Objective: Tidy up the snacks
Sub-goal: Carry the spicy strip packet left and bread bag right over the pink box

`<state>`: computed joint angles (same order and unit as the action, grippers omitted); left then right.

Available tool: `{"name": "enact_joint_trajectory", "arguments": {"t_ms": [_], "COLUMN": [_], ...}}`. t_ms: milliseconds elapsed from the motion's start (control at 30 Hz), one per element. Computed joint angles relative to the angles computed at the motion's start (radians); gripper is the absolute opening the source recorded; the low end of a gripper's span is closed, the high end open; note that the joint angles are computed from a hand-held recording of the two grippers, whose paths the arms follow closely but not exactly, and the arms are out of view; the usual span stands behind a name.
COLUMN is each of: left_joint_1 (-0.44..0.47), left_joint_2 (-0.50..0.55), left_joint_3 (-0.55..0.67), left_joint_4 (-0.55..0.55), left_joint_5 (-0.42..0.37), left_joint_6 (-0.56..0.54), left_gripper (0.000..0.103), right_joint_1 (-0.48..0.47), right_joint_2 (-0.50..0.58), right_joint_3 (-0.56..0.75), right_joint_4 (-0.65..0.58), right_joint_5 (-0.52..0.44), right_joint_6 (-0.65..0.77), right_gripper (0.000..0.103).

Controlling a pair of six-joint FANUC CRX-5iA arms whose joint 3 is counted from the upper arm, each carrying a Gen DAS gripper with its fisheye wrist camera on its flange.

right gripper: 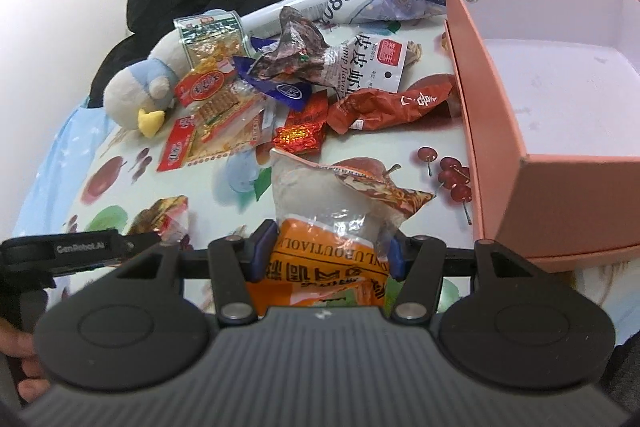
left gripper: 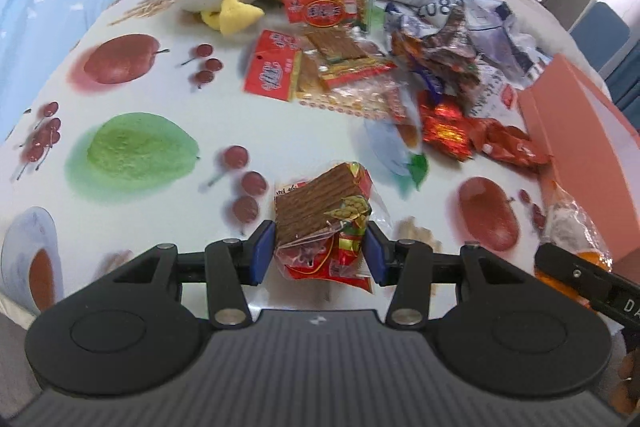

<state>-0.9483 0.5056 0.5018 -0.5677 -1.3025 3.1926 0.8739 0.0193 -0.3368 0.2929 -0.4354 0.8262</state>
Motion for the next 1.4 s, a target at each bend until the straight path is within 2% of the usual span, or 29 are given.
{"name": "enact_joint_trajectory", "arguments": {"t_ms": [133,600,833,1000,1400], "left_joint_1": [-0.021,-0.124,-0.178,-0.205,-0.196], "left_joint_2": [0.015,0.076,0.13,0.184,0.295], "left_joint_3": [0.053,0.347,0.506,0.612,0.779], "left_joint_4": [-0.018,-0.167,-0.234,-0.256,-0.185], "left_joint_5": [-0.017,-0.161,-0.211,-0.224,-0.155], "left_joint_6": [-0.019,-0.139,-0.201,-0.253,-0.333], "left_gripper": [0.053,0.053,0.053,0.053,0.053], "right_joint_1": [0.001,-0.004,-0.002,-0.008,-0.05], "right_joint_2": [-0.034,-0.215,-0.317,-0.378,-0.476], "right_joint_3": [-0.018,-0.127,-0.181,-0.22,-0.287], "right_joint_4": [-0.009,0.142,0.205,0.271,0.34], "right_joint_5": [0.007,0.056,0.046,0.035,-0.046], "right_joint_6": [0.011,-0.056,-0.1,-0.147,-0.234], "right_gripper": [0.057,0.057,0.057,0.057,0.057]}}
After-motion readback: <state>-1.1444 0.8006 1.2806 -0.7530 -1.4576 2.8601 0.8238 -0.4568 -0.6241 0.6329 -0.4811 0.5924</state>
